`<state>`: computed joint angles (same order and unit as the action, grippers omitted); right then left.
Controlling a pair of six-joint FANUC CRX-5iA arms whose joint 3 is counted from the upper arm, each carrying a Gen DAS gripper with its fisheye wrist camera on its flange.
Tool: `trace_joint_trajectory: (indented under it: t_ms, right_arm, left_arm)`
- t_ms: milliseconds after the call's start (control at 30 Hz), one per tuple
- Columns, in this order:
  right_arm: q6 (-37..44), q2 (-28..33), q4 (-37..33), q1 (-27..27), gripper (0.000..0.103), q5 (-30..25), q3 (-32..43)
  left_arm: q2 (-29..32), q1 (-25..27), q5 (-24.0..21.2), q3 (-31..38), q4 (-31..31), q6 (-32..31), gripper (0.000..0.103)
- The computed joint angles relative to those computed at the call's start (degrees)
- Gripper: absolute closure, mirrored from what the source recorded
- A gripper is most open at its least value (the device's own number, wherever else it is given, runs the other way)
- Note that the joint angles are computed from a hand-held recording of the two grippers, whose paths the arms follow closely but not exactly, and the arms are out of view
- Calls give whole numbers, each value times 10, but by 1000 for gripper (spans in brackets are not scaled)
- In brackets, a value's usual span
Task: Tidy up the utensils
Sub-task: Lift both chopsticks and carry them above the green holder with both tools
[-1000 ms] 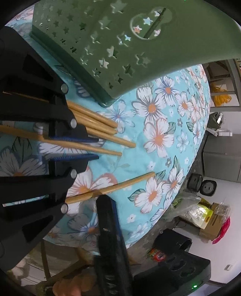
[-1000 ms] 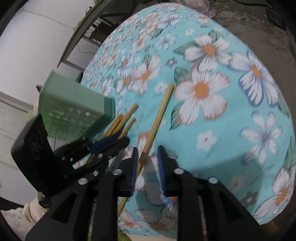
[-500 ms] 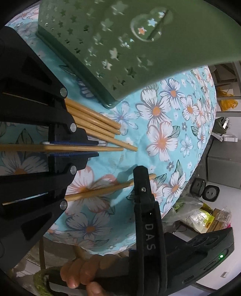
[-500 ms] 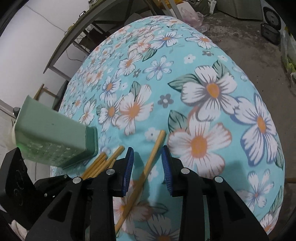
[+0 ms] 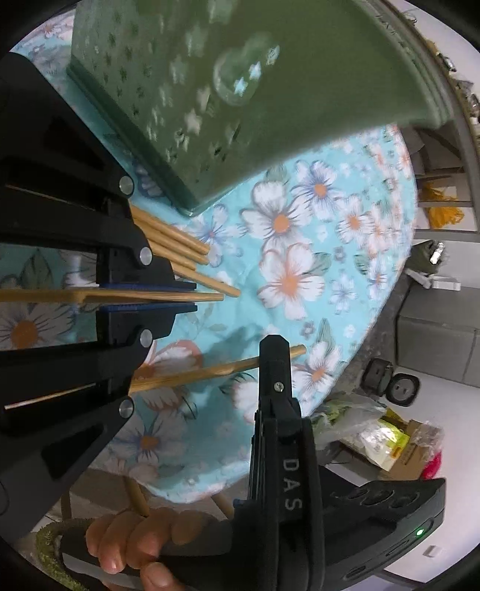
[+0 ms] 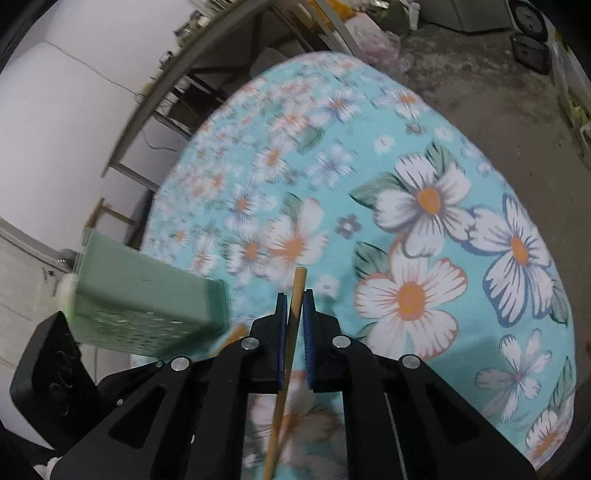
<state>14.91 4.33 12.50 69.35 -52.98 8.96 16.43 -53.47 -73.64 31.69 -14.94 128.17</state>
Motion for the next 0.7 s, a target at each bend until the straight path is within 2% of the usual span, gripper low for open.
trace_joint_trajectory:
  t_ms: [267, 433, 700]
  right_arm:
    - [-35, -34, 109, 42, 97, 17, -9]
    - [-42, -43, 167, 66, 97, 18, 0]
    - [-30, -48, 229, 92, 97, 21, 19]
  left_arm:
    - [-80, -27, 14, -15, -57, 53, 98]
    - [-113, -53, 2, -1, -105, 81, 98]
    - [-167, -129, -51, 36, -255, 147, 98]
